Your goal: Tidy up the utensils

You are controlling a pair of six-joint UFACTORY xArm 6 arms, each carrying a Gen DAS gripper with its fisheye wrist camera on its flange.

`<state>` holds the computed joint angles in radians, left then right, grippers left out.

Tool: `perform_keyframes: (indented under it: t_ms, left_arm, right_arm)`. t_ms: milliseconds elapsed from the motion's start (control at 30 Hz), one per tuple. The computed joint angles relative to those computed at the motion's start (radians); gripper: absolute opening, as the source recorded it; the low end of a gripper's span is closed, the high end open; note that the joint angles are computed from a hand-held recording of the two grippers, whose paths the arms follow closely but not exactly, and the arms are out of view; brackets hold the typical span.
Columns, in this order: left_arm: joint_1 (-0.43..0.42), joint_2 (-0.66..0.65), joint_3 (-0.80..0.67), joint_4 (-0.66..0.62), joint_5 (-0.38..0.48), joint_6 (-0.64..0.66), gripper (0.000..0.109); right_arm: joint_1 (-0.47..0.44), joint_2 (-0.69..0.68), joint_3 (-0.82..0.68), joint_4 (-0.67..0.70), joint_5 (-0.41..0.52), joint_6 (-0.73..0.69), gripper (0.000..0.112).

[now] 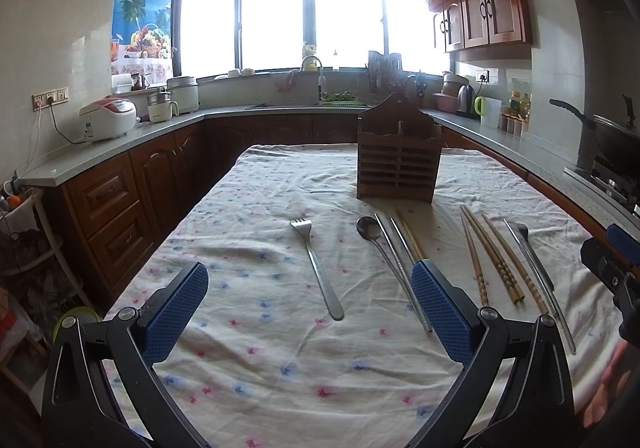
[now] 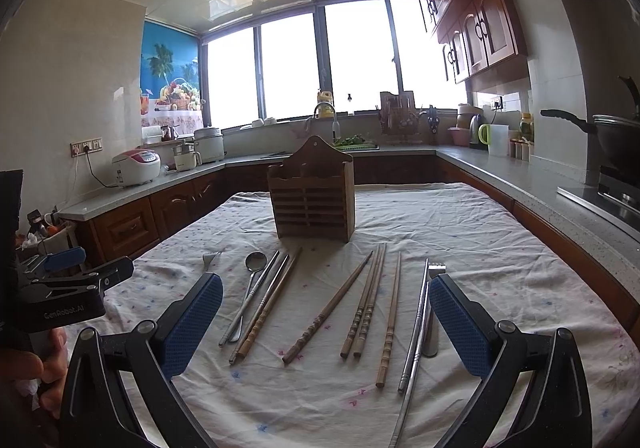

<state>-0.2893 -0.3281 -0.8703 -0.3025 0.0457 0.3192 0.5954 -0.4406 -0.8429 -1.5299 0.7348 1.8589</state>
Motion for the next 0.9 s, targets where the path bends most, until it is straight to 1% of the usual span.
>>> perform_keyframes:
  t_ms: [233, 367, 500, 567, 600, 667, 767, 900]
  left_arm:
    - [0.000, 0.004, -0.004, 0.015, 0.010, -0.013, 0.103]
    - [-0.002, 0.014, -0.023, -0.021, 0.035, 0.016, 0.103]
    - [-0.004, 0.033, -0.069, -0.108, 0.101, 0.085, 0.103]
    - [-0.005, 0.048, -0.101, -0.188, 0.145, 0.152, 0.103]
    - [-0.005, 0.054, -0.112, -0.208, 0.158, 0.168, 0.103]
    - [-0.004, 0.071, -0.133, -0.201, 0.179, 0.167, 0.103]
    - [0.001, 0.109, -0.181, -0.154, 0.225, 0.129, 0.103]
    - [0.005, 0.170, -0.261, -0.127, 0.282, 0.101, 0.103]
  right_arm:
    - [0.006, -0.003, 0.000, 0.000, 0.003, 0.004, 0.103]
    - [0.001, -0.006, 0.000, 0.008, -0.006, 0.000, 0.103]
    - [-0.018, -0.008, -0.003, 0.022, -0.032, -0.007, 0.103]
    - [-0.037, -0.011, -0.005, 0.030, -0.059, -0.010, 0.103]
    - [-0.042, -0.010, -0.007, 0.033, -0.064, -0.012, 0.103]
    - [-0.053, -0.010, -0.012, 0.048, -0.076, -0.022, 0.103]
    - [-0.084, -0.007, -0.019, 0.085, -0.111, -0.039, 0.103]
    - [-0.126, 0.009, -0.036, 0.142, -0.150, -0.073, 0.103]
